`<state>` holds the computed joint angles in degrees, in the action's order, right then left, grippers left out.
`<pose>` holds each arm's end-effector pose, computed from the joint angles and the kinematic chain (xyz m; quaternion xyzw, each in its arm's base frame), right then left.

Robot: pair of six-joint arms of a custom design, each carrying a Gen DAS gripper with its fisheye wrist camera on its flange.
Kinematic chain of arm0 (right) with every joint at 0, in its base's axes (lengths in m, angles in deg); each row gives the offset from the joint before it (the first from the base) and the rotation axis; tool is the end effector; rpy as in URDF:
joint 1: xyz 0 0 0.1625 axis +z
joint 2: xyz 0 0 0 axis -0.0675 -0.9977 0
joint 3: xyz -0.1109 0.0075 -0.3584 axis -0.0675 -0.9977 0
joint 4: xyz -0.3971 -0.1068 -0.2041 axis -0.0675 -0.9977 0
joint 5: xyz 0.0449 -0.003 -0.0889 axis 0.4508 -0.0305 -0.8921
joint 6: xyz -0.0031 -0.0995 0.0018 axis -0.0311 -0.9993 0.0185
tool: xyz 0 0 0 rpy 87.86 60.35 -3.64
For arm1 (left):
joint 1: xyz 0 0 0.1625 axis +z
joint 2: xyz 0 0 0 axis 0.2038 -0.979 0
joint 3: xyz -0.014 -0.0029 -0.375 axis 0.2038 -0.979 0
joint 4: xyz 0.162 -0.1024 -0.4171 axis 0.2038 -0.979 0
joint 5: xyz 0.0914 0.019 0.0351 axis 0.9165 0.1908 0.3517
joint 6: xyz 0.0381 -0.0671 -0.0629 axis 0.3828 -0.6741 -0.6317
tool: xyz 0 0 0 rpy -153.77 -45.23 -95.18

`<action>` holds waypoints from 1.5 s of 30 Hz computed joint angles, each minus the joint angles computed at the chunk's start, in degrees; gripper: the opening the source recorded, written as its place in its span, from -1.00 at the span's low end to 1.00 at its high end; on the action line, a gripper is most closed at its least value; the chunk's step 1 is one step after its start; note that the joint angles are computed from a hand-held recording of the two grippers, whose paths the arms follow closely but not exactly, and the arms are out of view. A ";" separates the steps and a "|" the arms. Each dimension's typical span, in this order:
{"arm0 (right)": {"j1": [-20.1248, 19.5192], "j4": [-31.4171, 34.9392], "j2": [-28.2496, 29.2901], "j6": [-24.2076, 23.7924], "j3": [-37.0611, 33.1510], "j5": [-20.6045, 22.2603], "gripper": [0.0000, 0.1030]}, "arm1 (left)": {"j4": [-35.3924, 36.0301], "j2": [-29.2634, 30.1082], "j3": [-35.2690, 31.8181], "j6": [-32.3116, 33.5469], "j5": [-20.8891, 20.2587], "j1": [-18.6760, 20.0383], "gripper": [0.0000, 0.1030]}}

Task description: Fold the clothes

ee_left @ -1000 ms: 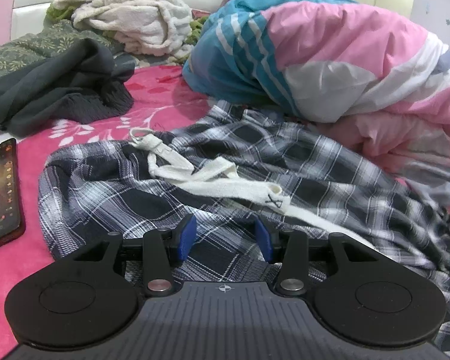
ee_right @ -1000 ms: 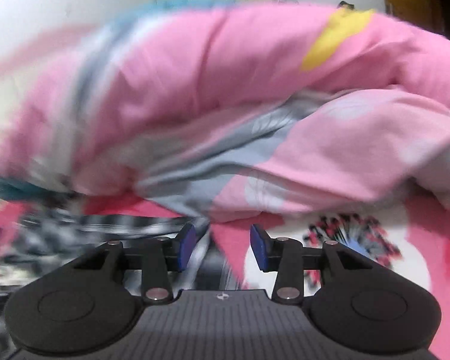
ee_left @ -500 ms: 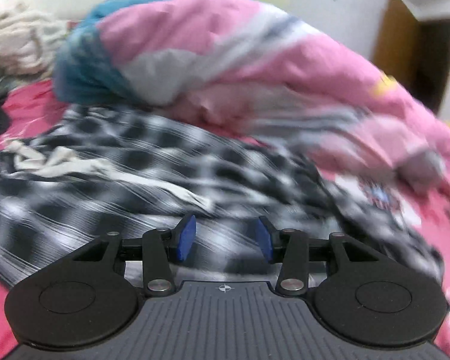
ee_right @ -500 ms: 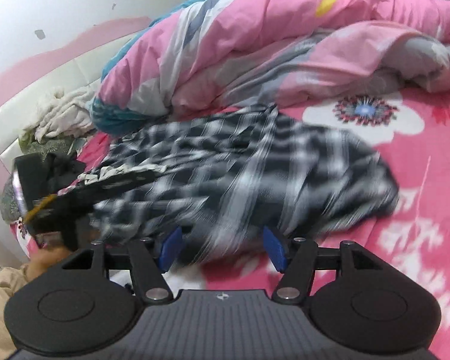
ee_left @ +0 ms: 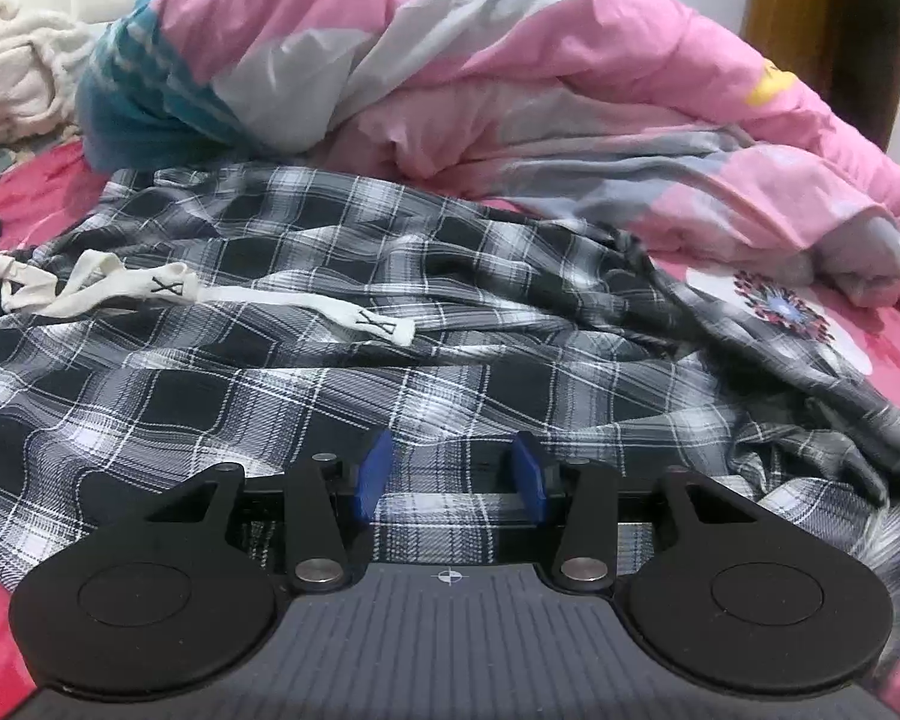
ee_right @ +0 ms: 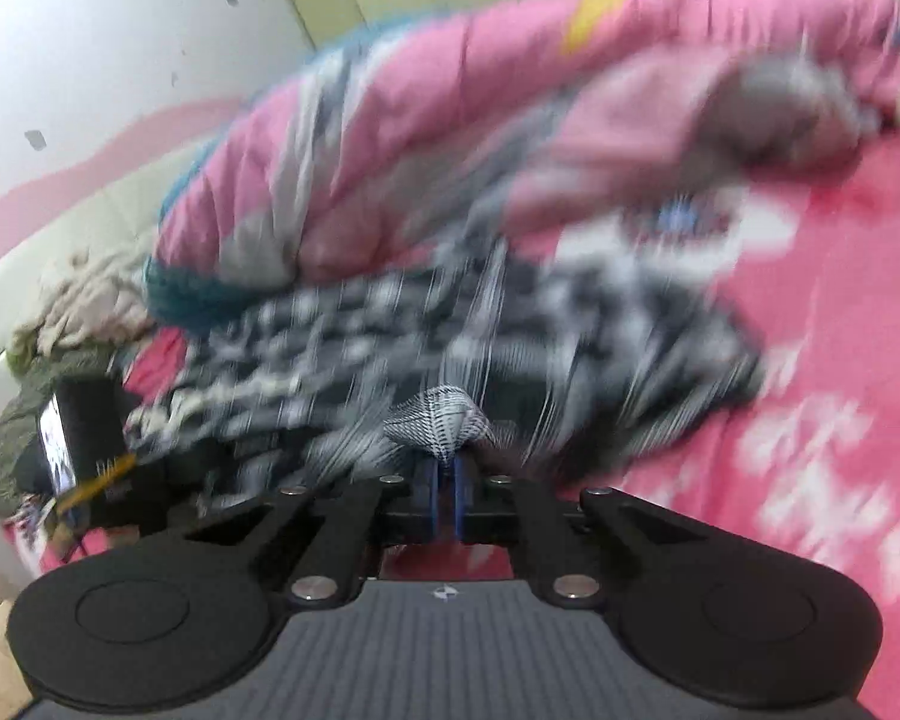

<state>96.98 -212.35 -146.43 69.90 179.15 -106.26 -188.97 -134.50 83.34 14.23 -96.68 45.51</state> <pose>0.1260 -0.4458 0.1861 0.0665 -0.8441 0.4929 0.2005 -0.1765 -0.6287 0.0679 0.2366 0.8700 -0.3707 0.2229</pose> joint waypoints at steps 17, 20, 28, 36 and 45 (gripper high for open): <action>-1.79 -8.47 12.56 -26.06 -37.55 -9.60 -0.95 | 0.99 0.08 -0.82 -1.19 -0.54 0.40 -0.15; -2.29 -10.80 18.26 -32.07 -45.93 -11.53 -0.92 | 1.03 0.45 -1.31 -0.91 -0.33 0.41 -0.15; -5.29 8.25 6.45 -8.24 -30.98 -4.12 -0.17 | 1.74 -0.05 -1.20 -1.20 -0.98 0.63 -0.15; -4.07 28.79 7.77 -3.52 -31.43 -8.43 0.29 | 1.06 -0.03 -0.72 -0.59 -0.27 0.36 -0.15; -8.64 31.92 18.25 9.71 -44.66 -16.34 -0.41 | 2.00 -0.56 -0.77 -1.23 -1.18 0.88 -0.15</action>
<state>88.34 -180.43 -128.17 79.61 134.48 -122.60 -186.97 -135.06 82.57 12.99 -97.87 46.39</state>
